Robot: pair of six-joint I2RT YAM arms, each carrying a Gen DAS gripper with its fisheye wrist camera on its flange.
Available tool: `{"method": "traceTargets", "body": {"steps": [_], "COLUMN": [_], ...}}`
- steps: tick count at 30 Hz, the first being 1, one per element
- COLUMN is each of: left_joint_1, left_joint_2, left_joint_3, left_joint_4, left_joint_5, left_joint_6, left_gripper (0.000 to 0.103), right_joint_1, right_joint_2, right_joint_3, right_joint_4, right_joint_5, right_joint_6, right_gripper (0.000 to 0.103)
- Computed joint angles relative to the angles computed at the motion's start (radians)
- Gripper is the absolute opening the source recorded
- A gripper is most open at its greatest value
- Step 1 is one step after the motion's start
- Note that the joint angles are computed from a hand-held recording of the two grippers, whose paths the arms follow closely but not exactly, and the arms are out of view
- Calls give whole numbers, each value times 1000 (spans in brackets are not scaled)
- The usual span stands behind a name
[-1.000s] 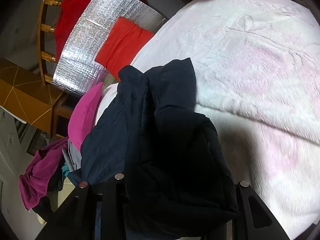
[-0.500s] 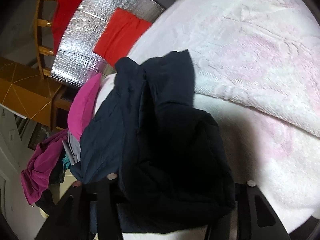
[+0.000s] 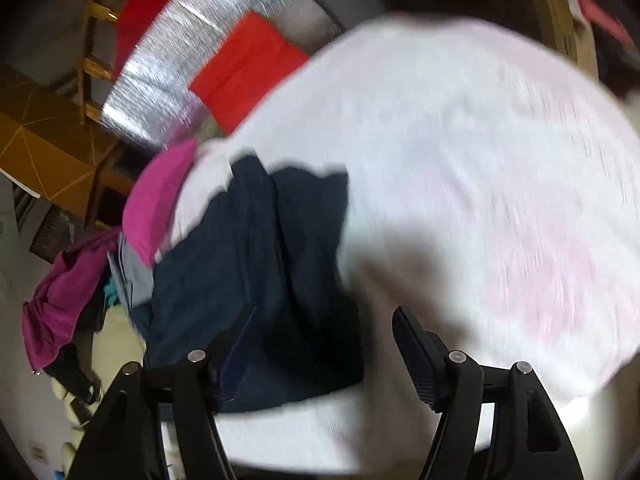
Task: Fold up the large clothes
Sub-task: 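Lower the navy jacket onto the bed and open both grippers, then grasp the navy jacket edge with both grippers and lift it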
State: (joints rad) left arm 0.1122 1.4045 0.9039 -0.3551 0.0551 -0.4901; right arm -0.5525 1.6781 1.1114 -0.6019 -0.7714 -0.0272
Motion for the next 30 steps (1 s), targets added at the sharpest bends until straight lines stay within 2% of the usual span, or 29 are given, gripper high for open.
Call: {"method": "traceTargets", "body": {"steps": [2, 5, 9, 11, 13, 16, 18, 19, 20, 21, 22, 23, 25, 28, 30], "left_joint_1": [-10, -21, 0, -1, -14, -35, -45, -49, -53, -58, -62, -62, -70, -72, -70], "left_joint_2": [46, 164, 327, 408, 486, 533, 557, 566, 577, 586, 593, 602, 609, 585, 565], "left_joint_3": [55, 169, 336, 416, 494, 531, 556, 570, 581, 592, 599, 606, 615, 599, 585], "left_joint_4": [22, 42, 5, -9, -37, -31, -33, -36, -34, -38, -37, -32, -27, -4, 20], "left_joint_5": [-13, -61, -49, -35, -48, -57, -54, -54, -52, -57, -60, -58, -70, -53, -39], "left_joint_6": [2, -20, -50, -62, -55, -41, -28, -21, -9, 2, 10, 15, 26, 32, 35], "left_gripper": [61, 62, 62, 62, 62, 62, 62, 59, 51, 46, 38, 31, 25, 24, 32], "right_joint_1": [65, 192, 323, 353, 359, 372, 395, 410, 428, 438, 447, 450, 449, 462, 472], "right_joint_2": [28, 84, 203, 272, 323, 400, 440, 450, 455, 450, 445, 432, 418, 393, 369], "right_joint_3": [28, 69, 200, 285, 356, 460, 521, 531, 534, 526, 518, 500, 478, 451, 421], "right_joint_4": [77, 214, 276, 267, 238, 200, 150, 145, 148, 157, 164, 175, 199, 239, 280], "right_joint_5": [-10, 57, 181, 224, 211, 178, 202, 234, 270, 300, 328, 342, 335, 366, 390], "right_joint_6": [80, 203, 239, 245, 263, 289, 265, 254, 233, 215, 198, 185, 189, 187, 185], "right_gripper": [72, 72, 72, 72, 72, 72, 72, 72, 71, 61, 46, 43, 30, 24, 24]}}
